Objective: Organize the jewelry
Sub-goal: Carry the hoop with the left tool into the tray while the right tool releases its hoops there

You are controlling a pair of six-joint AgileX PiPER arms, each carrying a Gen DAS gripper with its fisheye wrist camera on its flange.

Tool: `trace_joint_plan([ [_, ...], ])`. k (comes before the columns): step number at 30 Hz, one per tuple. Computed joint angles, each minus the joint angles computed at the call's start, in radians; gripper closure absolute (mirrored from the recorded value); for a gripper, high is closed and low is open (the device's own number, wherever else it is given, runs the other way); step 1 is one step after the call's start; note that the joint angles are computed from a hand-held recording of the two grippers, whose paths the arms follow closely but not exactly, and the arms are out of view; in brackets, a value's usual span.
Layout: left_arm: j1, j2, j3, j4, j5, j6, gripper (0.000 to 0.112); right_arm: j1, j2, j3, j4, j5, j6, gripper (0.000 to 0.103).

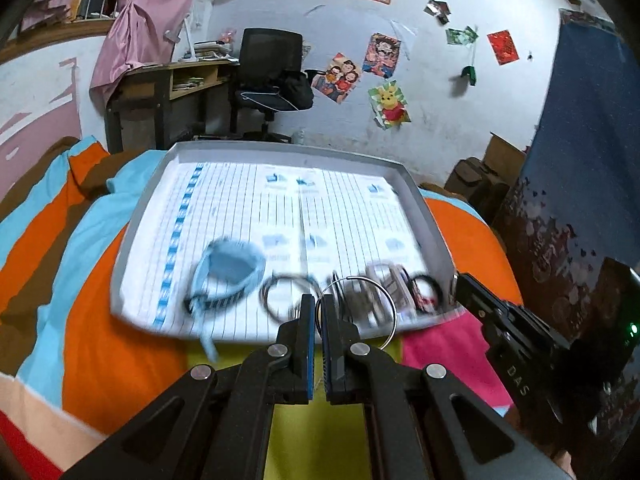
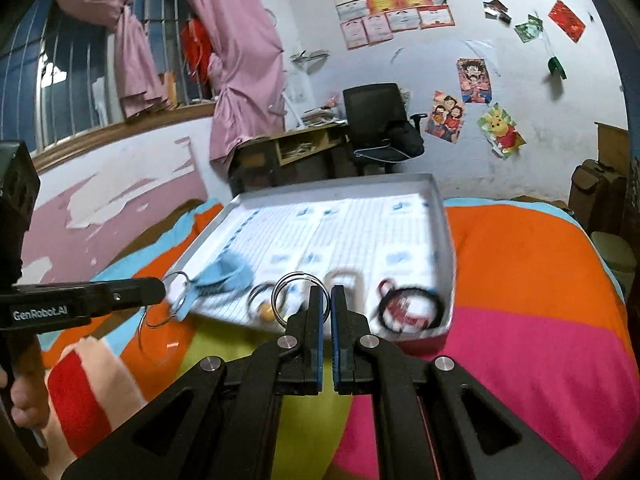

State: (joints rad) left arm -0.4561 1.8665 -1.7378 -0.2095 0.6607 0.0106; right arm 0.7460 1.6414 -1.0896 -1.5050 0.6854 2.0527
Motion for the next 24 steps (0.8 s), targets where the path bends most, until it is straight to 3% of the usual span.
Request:
trace_joint_plan([
  [7,-0.029,0.231,-0.305,0.135,0.091,-0.147,0.109,-0.133,0.098,-0.097,-0.021,-0.05,0.016,0.1],
  [11,-0.029,0.31,-0.396,0.158,0.138,-0.187,0.109,-0.156,0.169,-0.152,0.048,-0.03,-0.067,0.1],
  [18,-0.045,0.32,-0.373,0.221,0.13,-0.245,0.108,-0.165,0.2,-0.181,0.117,-0.031,-0.131,0.099],
  [24,-0.049,0.337,-0.408,0.285,0.183,-0.321,0.108,-0.156,0.203,-0.193,0.155,-0.012,-0.183,0.099],
])
